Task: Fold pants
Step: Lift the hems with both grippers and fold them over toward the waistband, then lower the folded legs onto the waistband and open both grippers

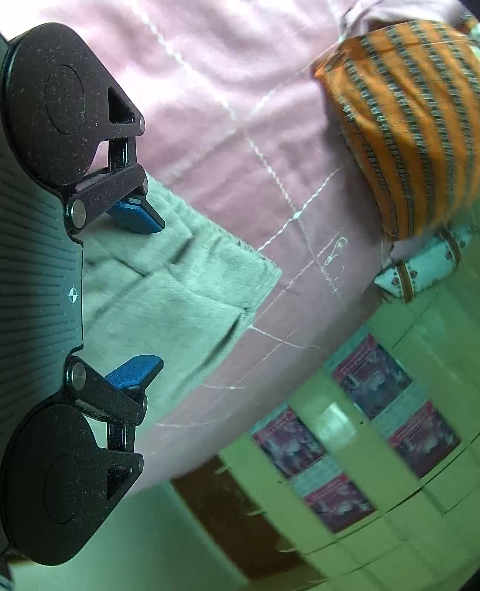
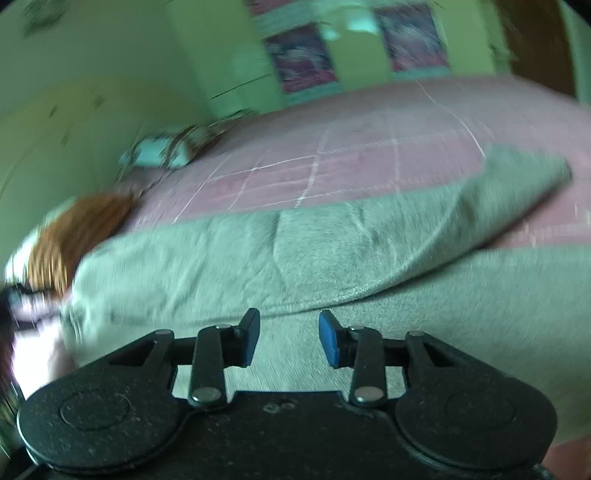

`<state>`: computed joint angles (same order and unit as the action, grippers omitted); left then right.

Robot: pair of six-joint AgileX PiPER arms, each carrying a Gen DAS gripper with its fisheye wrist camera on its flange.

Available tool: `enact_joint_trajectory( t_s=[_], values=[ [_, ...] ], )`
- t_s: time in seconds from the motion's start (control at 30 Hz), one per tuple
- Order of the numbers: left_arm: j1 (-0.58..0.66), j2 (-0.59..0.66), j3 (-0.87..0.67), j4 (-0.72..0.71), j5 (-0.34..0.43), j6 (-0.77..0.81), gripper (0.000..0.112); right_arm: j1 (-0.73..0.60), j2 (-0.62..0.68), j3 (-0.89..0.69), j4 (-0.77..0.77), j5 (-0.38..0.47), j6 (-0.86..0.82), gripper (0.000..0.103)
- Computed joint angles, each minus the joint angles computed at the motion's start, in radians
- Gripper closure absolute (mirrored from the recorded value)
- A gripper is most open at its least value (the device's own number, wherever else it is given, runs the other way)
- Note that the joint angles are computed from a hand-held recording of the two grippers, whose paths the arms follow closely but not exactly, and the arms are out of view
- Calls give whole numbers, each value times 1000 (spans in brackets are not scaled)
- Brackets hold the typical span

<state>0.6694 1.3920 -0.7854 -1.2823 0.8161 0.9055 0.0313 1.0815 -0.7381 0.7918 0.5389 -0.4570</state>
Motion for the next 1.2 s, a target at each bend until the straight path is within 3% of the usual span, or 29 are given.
enact_joint_trajectory(
  t_s=[0.1,0.17,0.27,0.3,0.4,0.47,0.53,0.57,0.6,0.7,0.8,0.9,0.93,0.97,1.03,1.1,1.2],
  values=[
    [-35,125,-64,-25,39,-44,43,-22,37,16,75,-18,-14,75],
    [-78,167,-89,-32,-1,-43,45,-60,48,54,174,-19,-77,75],
    [-75,209,-62,-202,4,47,45,-98,86,113,346,-29,-182,75],
    [-70,224,-52,-260,12,74,48,-102,87,133,383,-31,-189,75],
    [-78,251,-48,-318,-21,93,81,-199,110,197,568,29,-305,75],
    [-85,265,-44,-342,-30,133,84,-230,156,208,684,37,-369,76],
    [-99,255,-46,-342,-51,144,87,-214,189,178,666,5,-313,80],
    [-99,246,-45,-351,-52,146,88,-194,199,150,599,-26,-246,103],
    [-88,221,-37,-359,-31,143,90,-175,202,129,539,-54,-210,103],
    [-35,132,-33,-348,60,124,90,-189,105,123,508,-26,-244,103],
    [28,51,-24,-269,124,71,90,-301,-55,152,476,108,-274,103],
    [109,15,18,-98,157,57,90,-535,-173,224,419,361,-340,103],
    [133,17,30,-28,154,52,90,-570,-170,235,397,399,-363,103],
    [118,36,43,21,118,44,90,-569,-166,266,348,397,-371,103],
    [137,59,73,-1,121,65,90,-488,-96,311,287,299,-355,103],
    [131,49,89,-37,107,52,90,-500,-80,364,357,269,-415,103],
    [83,21,62,12,57,4,90,-455,-96,358,356,221,-366,99]
  ],
)
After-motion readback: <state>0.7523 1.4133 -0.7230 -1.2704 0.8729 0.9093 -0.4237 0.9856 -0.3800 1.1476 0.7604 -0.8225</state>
